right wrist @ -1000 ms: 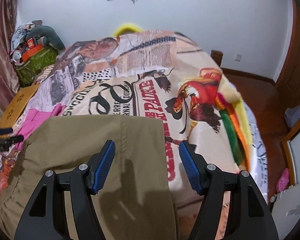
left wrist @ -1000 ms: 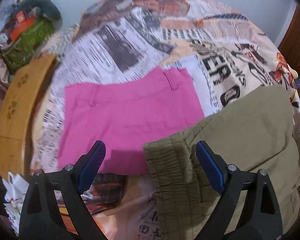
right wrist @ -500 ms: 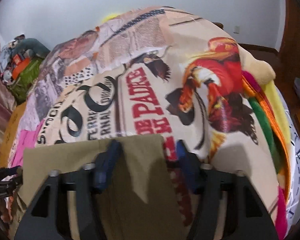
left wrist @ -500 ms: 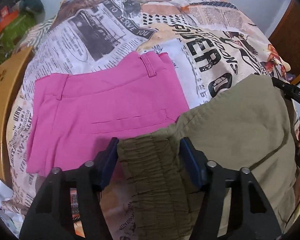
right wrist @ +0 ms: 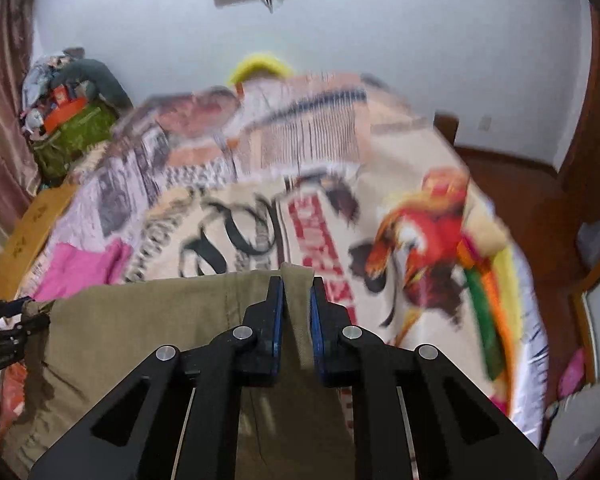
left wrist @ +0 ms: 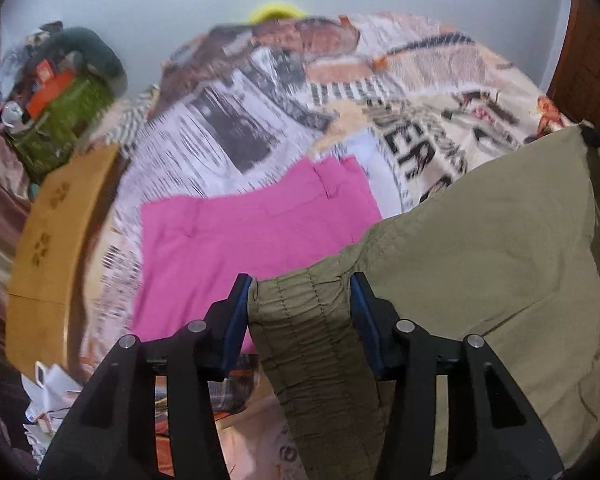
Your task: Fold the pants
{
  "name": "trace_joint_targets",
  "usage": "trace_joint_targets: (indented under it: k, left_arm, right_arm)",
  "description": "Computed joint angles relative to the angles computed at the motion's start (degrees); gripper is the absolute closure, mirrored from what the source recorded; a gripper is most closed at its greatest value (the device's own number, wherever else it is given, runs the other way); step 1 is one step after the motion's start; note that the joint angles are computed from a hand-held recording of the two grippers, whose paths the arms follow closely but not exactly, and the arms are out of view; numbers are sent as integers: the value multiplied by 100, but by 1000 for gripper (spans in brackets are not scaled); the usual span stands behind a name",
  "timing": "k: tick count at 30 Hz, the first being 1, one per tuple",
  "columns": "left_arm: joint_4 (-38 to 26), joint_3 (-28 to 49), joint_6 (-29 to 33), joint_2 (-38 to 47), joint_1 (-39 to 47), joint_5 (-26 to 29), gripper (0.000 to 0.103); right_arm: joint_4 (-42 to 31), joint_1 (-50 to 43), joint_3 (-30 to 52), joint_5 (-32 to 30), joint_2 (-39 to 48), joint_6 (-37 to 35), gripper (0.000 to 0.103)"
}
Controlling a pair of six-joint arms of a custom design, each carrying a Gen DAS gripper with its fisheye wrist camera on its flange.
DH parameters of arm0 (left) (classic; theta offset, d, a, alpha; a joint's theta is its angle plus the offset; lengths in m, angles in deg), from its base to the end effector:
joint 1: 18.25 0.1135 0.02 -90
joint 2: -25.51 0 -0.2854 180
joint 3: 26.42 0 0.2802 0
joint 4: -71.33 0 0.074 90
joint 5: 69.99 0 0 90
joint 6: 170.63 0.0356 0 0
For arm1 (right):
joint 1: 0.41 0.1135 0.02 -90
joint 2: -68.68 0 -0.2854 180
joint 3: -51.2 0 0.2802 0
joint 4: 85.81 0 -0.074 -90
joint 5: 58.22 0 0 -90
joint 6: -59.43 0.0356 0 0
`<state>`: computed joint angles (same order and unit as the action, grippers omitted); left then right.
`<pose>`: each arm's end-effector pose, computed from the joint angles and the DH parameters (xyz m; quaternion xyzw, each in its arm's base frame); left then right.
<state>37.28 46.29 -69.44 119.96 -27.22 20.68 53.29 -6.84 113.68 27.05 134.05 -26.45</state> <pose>0.3595 -0.0572 0.2036 0.1690 0.9407 0.0001 0.2942 0.2586 -0.0262 0.2830 0.0684 0.9166 0.0300 0.3928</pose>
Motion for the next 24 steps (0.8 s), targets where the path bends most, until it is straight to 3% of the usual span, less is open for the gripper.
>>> trace_joint_targets:
  k: [8, 24]
  left_arm:
    - [-434, 65, -34, -1177, 39, 74, 54]
    - [-1404, -534, 297, -2891, 174, 418, 54]
  right_arm:
    - [-810, 217, 780, 124, -1020, 238, 92]
    - [-2361, 779, 785, 524, -2630, 345, 92]
